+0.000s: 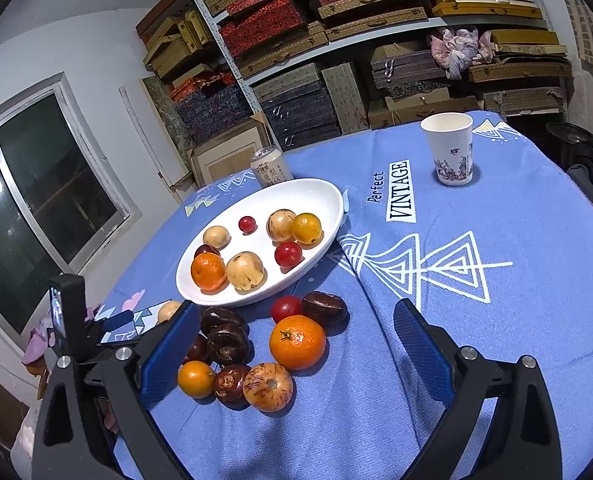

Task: Organize fruits
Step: 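Grasp the mottled pink-tan fruit with the right gripper while the left gripper grasps a large tan fruit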

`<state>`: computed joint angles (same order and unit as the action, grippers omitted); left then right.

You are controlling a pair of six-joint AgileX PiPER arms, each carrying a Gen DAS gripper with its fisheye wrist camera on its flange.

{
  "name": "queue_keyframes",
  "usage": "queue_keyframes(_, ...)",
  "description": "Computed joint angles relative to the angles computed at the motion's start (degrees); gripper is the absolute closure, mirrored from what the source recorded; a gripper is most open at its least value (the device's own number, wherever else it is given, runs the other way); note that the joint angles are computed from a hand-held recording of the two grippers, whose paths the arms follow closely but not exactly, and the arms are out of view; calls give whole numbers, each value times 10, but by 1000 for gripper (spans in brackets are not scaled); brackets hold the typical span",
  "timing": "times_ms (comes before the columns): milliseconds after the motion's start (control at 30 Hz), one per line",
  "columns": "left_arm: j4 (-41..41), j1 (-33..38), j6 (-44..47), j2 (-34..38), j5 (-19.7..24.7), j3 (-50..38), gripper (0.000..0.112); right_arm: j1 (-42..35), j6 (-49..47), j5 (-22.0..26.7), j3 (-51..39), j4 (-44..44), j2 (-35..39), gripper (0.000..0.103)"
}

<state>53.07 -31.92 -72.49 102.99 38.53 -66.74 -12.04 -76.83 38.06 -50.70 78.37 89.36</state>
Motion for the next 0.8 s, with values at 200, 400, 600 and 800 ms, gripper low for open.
queue_keyframes(200, -33, 24, 20, 17, 11, -23, 17, 5, 1, -2, 1, -7, -1, 5)
queue_keyframes(400, -2, 31, -50, -52, -7, 65, 18, 8, 4, 2, 2, -11, 2, 5)
queue_keyframes(600, 43, 3, -34, -31, -29, 44, 18, 60, 9, -19, 8, -77, -10, 5)
queue_keyframes(800, -25, 46, 4, -28, -77, 38, 24, 92, 22, -51, 26, -107, -22, 5)
